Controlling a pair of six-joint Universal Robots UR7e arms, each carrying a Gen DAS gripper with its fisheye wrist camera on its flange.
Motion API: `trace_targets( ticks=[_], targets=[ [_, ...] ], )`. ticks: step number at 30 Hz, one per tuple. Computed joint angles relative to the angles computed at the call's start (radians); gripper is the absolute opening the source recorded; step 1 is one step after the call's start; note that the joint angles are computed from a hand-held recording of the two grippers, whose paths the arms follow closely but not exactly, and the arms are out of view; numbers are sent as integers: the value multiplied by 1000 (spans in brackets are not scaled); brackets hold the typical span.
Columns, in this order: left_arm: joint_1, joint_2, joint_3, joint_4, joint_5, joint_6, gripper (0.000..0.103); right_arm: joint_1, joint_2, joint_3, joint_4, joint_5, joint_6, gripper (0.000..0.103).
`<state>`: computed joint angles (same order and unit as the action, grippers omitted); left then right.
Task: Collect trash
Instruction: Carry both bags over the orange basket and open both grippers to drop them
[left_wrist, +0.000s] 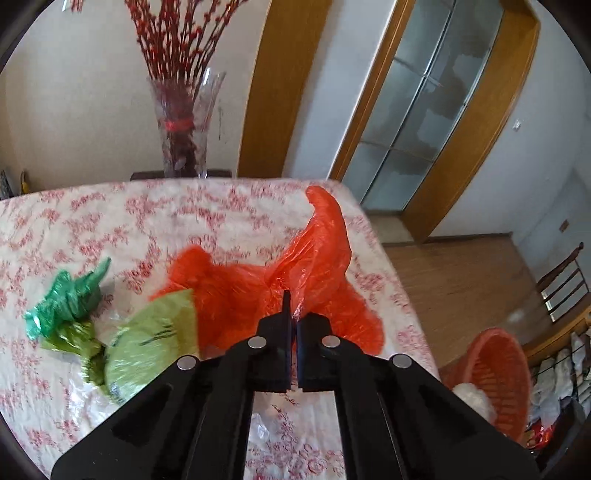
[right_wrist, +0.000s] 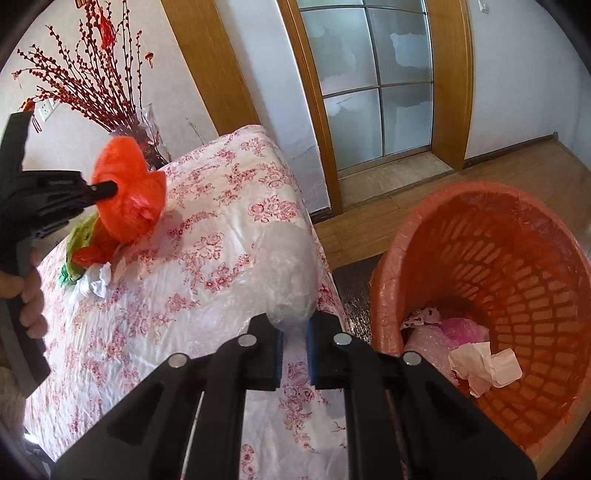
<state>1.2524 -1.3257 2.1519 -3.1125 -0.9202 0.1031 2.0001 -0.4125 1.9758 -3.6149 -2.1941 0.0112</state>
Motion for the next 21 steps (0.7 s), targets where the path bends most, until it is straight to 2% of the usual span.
trace_targets(
  ticks=[10,21],
  targets=[
    [-117,-147,77,44,-5,-17,1,72,-72,43,-9,-16,27,11],
    [-224,-198,149,75,-20,-68,0,114,-175,135,-59,-61,36,11]
  ],
)
